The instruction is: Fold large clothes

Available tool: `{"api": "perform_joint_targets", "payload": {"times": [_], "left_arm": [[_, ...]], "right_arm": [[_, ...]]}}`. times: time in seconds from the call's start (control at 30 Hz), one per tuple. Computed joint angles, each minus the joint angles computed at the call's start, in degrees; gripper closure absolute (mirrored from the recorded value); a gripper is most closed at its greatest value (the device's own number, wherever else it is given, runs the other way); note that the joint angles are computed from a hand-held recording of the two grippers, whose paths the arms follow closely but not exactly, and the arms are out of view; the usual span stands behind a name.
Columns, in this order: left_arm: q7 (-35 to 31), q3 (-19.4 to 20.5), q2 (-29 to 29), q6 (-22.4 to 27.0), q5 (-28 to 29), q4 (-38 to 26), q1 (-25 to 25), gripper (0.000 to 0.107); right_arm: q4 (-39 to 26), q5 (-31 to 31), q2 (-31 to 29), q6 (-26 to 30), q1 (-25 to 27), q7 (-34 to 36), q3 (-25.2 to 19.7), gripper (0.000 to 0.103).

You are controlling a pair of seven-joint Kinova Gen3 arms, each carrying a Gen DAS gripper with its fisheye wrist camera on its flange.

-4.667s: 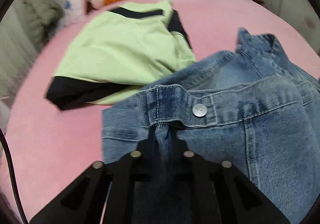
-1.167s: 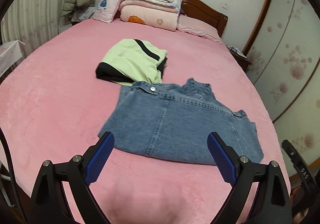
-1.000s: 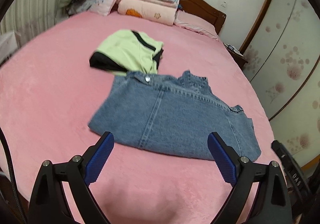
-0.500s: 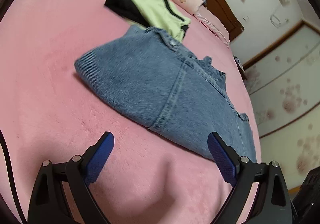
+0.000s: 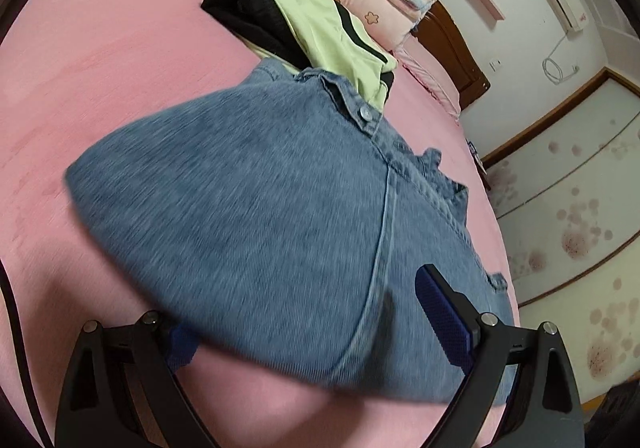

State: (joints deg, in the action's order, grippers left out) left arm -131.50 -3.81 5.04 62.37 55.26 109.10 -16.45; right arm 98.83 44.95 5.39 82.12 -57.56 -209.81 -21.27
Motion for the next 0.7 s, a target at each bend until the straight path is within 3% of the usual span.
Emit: {"api": "perform_joint_targets", "payload": {"times": [0.17,0.23,0.3,0.4,0.53,0.7], "left_arm": [[2.79,1.28,1.94,-3.26,2.72,-1.31,1.25,0.014],[4.79,2.21,1.85,-5.64,2.55,-1.49,1.59,0.029],[8.5,2.22,1.58,-8.21,-0.86,-2.74,3.36,0.068],[9.56,2.48,1.04,-9.0,-3.44,-3.89,3.68,0.092],[7.02,3.13,-3.37,-13.05,-5.55,-3.1,5.58,0.097],[1.78,2.35,-9.08,-17.33,-4.38,-1.72,9.85,0.098]], "right_arm": [[0.77,0.18,0.03,-0.5,0.9,0.6,0.57,0.061],[0.63,0.38,0.38,0.03,1.18,1.42,0.77,0.061],[0.48,0.88,0.8,0.66,1.43,2.85,1.08,0.061],[-0.31,1.01,2.03,0.96,2.36,6.9,2.03,0.062],[-0.74,1.64,3.72,-1.83,4.06,12.78,3.86,0.087],[-0.44,-0.19,5.69,-8.53,6.58,19.44,5.86,0.096]]}}
